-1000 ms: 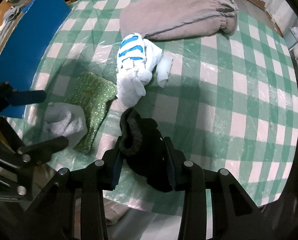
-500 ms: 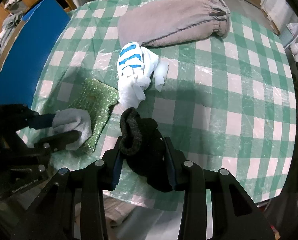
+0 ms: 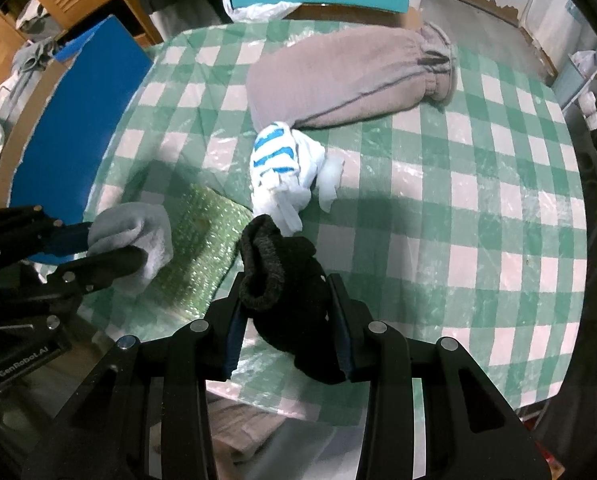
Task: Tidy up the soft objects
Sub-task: 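Grasp the grey sock with the left gripper while the right gripper grasps the black glove, then carry the grey sock and black glove over the box with both grippers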
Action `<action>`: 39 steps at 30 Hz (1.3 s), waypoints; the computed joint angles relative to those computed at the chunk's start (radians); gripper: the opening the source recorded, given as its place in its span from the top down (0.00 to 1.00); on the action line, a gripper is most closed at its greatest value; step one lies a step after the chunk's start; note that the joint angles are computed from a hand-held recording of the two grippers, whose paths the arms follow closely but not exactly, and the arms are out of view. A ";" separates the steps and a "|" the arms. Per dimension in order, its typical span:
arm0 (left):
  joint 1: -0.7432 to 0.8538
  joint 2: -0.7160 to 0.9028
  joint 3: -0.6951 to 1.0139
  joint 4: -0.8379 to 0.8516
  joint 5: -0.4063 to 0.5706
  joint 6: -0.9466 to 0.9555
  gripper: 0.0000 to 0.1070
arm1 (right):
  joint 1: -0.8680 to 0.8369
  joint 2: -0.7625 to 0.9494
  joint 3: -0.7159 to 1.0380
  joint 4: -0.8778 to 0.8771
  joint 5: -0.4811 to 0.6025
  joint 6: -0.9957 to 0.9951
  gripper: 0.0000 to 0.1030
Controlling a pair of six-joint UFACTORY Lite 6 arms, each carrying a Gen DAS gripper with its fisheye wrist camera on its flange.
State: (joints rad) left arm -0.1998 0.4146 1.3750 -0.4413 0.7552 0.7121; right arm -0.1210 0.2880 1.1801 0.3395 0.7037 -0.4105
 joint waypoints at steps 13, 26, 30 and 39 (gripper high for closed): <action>0.039 -0.032 0.054 -0.002 0.018 -0.006 0.80 | 0.012 -0.051 0.055 0.041 0.020 0.003 0.64; 0.087 -0.061 0.125 -0.025 0.071 0.015 0.80 | 0.042 -0.105 0.129 0.064 0.042 0.021 0.64; 0.104 -0.071 0.141 -0.026 0.075 0.016 0.80 | 0.057 -0.113 0.154 0.072 0.050 0.032 0.64; 0.148 -0.082 0.179 -0.040 0.092 0.029 0.80 | 0.118 -0.115 0.212 0.079 0.055 0.063 0.64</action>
